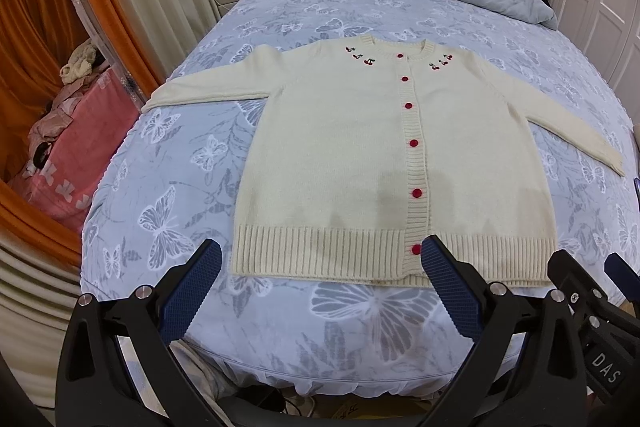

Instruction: Fold small clothes

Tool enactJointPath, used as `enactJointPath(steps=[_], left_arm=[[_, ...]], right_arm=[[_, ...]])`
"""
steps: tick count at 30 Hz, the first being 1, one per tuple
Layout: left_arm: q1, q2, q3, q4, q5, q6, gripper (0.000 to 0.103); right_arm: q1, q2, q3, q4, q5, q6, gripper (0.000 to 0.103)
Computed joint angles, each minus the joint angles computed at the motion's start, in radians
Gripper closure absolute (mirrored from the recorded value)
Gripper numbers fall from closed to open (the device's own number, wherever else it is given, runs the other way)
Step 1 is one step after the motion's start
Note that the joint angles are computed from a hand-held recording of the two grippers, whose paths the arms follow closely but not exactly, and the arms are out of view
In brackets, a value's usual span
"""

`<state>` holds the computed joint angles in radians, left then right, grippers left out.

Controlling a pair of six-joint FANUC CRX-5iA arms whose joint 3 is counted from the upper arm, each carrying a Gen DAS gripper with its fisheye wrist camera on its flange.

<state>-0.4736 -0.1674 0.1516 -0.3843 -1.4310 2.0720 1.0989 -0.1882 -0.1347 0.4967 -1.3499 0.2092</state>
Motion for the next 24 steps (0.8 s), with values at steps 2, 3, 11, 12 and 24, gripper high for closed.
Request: enactJointPath(steps=[2, 3, 11, 12, 24], left_arm=[[-0.002, 0.001, 0.002, -0.004, -0.003, 0.001, 0.006], [-0.003, 0.002, 0.002, -0.005, -0.002, 0.002, 0.006], [-0.006, 0.004, 0.002, -0.008, -0.003, 0.004, 0.006], [-0.006, 0.004, 0.002, -0.008, -0.003, 0.004, 0.006], [-0.003, 0.015, -0.003, -0.003, 0.002, 0.004, 0.006]], right_arm=[[0.0, 0.001, 0.001, -0.001, -0.001, -0.001, 0.005], [-0.001, 0.0, 0.001, -0.001, 0.0, 0.0, 0.005], [-0.003, 0.004, -0.005, -0.009, 0.012, -0.003, 0.005], [-0.006, 0.006, -0.005, -0.011, 0.013, -0.002, 0.005], [-0.038, 0.017, 0.011, -0.04, 0.025, 0.031, 0.005]])
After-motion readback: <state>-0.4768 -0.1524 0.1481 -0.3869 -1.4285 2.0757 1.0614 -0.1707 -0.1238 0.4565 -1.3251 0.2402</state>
